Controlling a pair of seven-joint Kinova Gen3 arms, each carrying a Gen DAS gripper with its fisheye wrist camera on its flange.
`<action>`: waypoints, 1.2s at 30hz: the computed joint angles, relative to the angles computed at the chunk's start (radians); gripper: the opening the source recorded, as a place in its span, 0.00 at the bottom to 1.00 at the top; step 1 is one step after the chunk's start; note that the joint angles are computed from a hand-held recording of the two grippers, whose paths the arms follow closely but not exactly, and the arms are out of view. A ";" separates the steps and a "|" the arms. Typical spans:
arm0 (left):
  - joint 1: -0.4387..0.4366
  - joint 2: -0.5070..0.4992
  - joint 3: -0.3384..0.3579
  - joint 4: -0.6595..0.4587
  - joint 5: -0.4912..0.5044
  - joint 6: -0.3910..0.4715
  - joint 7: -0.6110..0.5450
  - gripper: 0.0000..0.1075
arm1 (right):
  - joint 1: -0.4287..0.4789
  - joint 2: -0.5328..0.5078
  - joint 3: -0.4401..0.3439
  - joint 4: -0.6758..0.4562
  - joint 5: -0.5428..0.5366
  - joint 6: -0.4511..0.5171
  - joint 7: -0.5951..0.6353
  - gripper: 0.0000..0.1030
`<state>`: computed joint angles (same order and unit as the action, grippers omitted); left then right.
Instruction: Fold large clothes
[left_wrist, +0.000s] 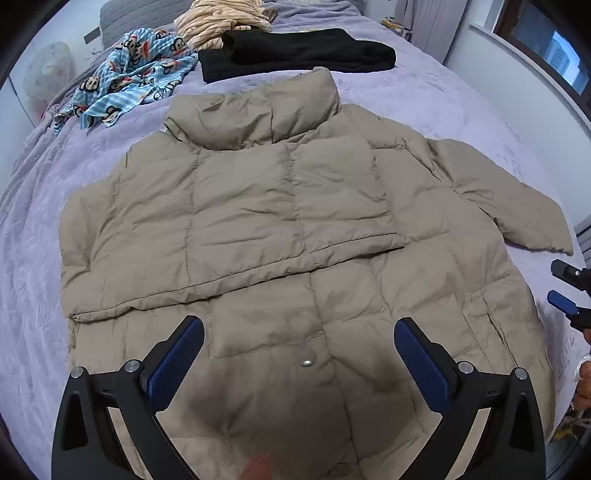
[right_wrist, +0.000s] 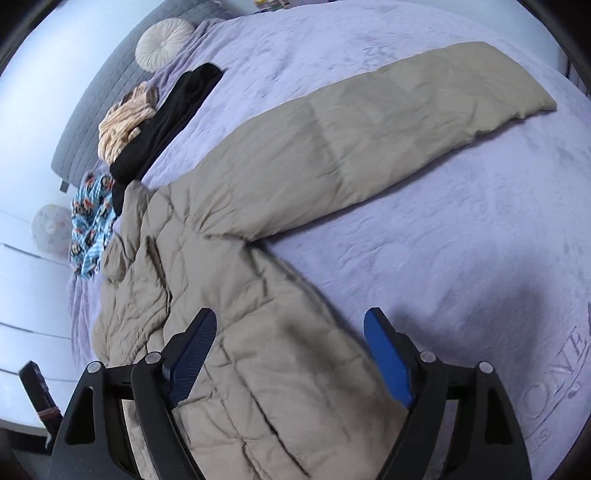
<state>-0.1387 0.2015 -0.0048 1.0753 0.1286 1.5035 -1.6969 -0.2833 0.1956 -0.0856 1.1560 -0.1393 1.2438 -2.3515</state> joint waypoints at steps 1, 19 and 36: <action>0.022 0.002 0.004 -0.002 -0.023 -0.005 0.024 0.96 | 0.027 -0.009 0.009 0.015 -0.026 -0.008 0.012 0.84; 0.166 0.093 0.032 -0.129 -0.109 0.059 0.197 0.96 | 0.387 0.028 0.088 0.189 -0.440 -0.256 0.165 1.00; 0.031 0.195 0.003 -0.341 -0.080 0.043 0.267 0.96 | 0.388 0.124 0.048 0.076 -0.566 -0.382 0.079 0.09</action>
